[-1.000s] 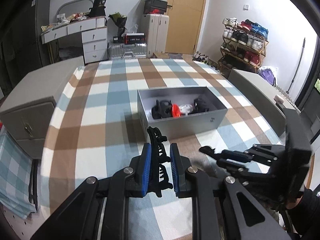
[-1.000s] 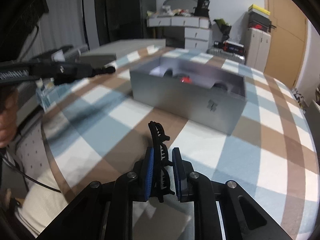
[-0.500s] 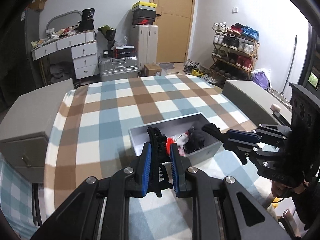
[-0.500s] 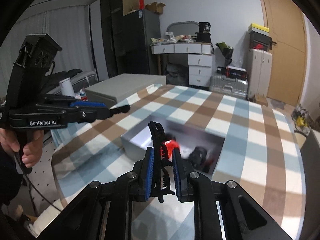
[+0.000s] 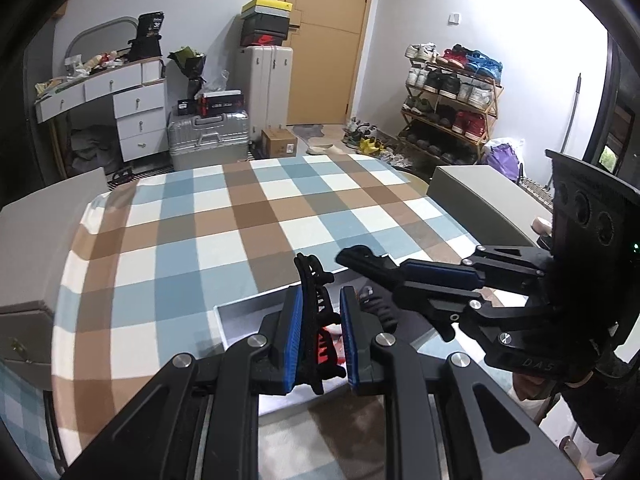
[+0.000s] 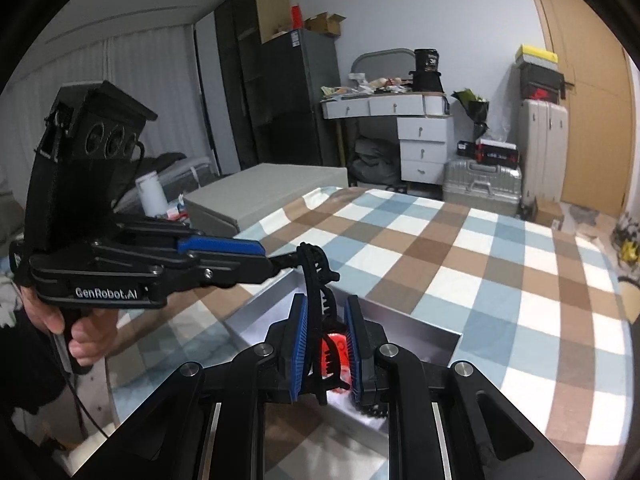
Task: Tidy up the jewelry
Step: 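Lower the headband into the grey box and open the left gripper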
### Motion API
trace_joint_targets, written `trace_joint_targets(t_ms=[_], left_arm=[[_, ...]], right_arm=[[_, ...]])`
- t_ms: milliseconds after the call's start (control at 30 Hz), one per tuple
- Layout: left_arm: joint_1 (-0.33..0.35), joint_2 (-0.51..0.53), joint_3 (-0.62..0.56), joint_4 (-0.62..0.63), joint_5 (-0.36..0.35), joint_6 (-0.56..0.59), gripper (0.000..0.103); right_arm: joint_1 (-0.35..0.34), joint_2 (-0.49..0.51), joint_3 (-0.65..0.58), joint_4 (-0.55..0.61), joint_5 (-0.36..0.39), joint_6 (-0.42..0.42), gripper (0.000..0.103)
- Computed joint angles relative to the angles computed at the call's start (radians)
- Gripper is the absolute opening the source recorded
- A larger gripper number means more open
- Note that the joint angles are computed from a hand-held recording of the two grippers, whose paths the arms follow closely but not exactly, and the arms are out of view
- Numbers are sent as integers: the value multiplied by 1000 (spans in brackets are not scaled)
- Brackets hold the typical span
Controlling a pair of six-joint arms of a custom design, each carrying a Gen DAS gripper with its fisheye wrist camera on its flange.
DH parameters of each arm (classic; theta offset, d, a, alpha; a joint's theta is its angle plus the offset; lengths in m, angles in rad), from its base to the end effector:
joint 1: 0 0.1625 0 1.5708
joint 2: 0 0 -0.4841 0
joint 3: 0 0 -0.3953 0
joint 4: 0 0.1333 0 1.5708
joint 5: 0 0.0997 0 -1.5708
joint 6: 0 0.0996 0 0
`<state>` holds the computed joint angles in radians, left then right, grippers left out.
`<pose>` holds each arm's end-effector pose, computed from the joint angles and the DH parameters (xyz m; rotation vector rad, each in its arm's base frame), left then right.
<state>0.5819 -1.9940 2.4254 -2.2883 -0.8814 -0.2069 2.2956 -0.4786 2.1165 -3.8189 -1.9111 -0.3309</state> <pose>-0.1238 -0.3169 0.3930 0.8675 2.4576 -0.8359 0.4321 -0.3370 -0.0288 1.2694 -2.4757 0.9514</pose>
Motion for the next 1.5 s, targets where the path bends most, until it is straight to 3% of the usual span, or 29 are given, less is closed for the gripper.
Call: trace_joint_targets(t_ms=[300,900,1000,1033,1133,1233,1433,1500], left_arm=[[65,66,7,-101,-49,41,14],[158,130,27,-258,-144,123,15],[189,142,13,-234,-175,91,25],[185,138,18,-238,-160,79,32],[175,111,27,-243,-140,50,54],[151,77,39,-246,-95,24,57],[57,5,85,-275,78,-33,57],[-10,-27,123,-309,182,-52,69]], right_arm=[[-57,-4,2,5,65,28,17],[-94,17,-13,16,74,27,20],[-93,15,-3,-13,76,34,40],[-94,14,1,-23,79,36,46],[-90,12,16,-65,79,45,50],[-85,8,30,-106,76,65,60],[-55,21,51,-253,42,80,82],[-40,31,54,-312,28,79,89]])
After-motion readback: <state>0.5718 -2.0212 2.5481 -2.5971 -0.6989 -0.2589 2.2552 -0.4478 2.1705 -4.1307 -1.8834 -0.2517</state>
